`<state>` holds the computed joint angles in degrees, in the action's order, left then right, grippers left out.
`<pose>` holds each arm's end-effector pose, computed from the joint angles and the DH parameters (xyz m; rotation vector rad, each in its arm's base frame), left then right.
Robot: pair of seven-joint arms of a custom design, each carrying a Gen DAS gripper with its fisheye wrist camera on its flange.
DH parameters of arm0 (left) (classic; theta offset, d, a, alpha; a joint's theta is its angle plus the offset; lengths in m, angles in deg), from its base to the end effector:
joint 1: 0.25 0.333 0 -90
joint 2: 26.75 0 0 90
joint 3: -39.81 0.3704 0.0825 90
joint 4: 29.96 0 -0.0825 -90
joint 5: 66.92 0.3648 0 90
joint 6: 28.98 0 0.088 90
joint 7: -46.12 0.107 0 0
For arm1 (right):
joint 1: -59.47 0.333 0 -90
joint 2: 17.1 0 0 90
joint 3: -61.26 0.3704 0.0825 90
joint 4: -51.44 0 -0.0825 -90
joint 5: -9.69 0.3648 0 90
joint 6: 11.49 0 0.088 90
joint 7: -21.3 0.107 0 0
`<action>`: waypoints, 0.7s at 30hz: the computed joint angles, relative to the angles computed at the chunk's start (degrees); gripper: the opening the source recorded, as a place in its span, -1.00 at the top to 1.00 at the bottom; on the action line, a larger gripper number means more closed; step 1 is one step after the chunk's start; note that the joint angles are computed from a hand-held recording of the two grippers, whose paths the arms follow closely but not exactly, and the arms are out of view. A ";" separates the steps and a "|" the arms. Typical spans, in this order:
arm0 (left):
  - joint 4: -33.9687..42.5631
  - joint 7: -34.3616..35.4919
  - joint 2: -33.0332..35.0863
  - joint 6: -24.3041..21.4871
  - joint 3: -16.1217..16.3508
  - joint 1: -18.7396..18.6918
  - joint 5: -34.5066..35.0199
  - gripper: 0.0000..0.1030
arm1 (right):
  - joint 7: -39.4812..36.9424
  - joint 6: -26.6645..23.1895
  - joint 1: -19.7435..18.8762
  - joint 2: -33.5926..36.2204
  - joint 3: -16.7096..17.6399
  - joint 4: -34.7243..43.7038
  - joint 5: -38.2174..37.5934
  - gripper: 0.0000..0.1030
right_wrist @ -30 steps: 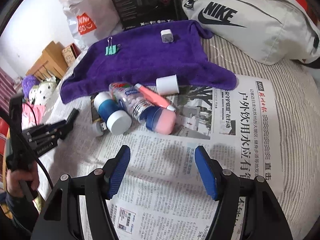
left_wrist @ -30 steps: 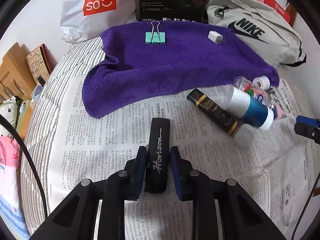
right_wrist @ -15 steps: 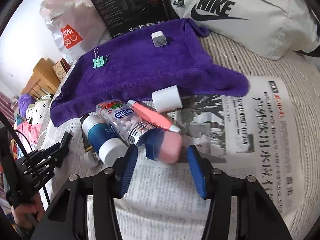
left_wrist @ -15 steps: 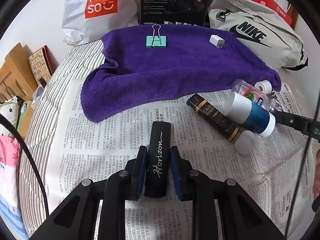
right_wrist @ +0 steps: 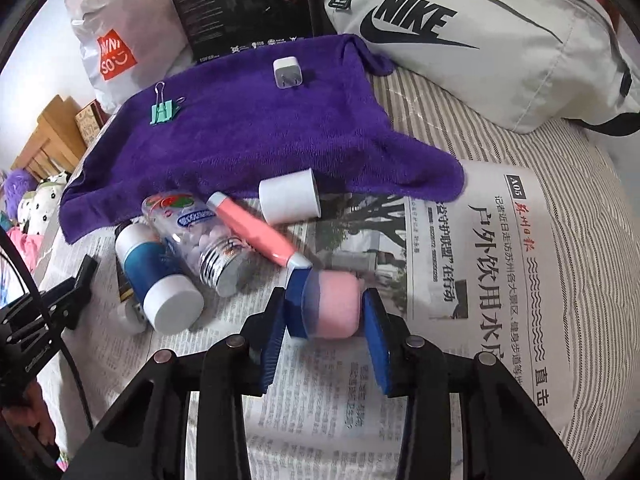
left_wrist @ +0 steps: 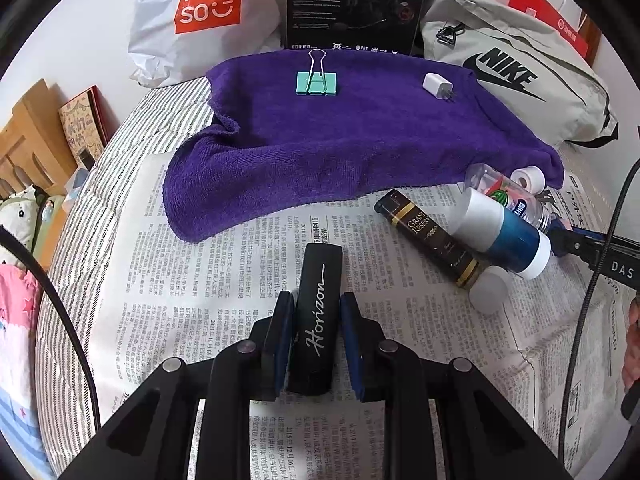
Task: Organize rigid objects
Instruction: 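Lift the Horizon tube with the left tool while the right tool grasps the pink-capped bottle, then place the Horizon tube and pink-capped bottle on the purple towel, opening both tools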
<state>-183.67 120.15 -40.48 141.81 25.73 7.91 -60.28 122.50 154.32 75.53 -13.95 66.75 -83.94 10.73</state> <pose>0.4174 -0.0545 0.4354 -1.9708 1.8614 -0.5229 0.4967 0.1944 0.4250 -2.0591 1.7487 -0.2977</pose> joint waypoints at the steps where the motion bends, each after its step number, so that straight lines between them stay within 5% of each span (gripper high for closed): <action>1: -0.01 -0.28 -0.01 0.04 -0.18 0.18 0.18 0.56 | 1.01 0.48 0.14 0.17 -0.21 0.00 -1.18 0.26; 7: -0.51 1.53 -0.47 0.08 1.34 -1.51 -1.37 0.57 | 2.87 0.52 0.20 -0.61 -0.59 -0.89 -6.36 0.31; 11: -1.31 -0.11 -0.39 2.52 -1.46 1.47 1.24 0.57 | 2.27 0.92 0.13 -1.18 -0.71 -1.85 -6.53 0.31; 13: -1.81 2.95 -0.37 3.33 1.71 -1.82 -1.94 0.58 | 2.04 0.58 0.16 -1.20 -0.71 -1.74 -6.88 0.31; 17: -2.13 15.07 -1.80 1.53 12.70 -13.48 -16.69 0.58 | -9.36 0.22 -0.17 -2.16 0.47 -2.09 7.05 0.31; 21: -2.47 18.87 -3.15 -0.17 12.69 -13.11 -21.52 0.58 | -13.18 0.51 0.56 -3.41 -0.18 -2.76 10.59 0.31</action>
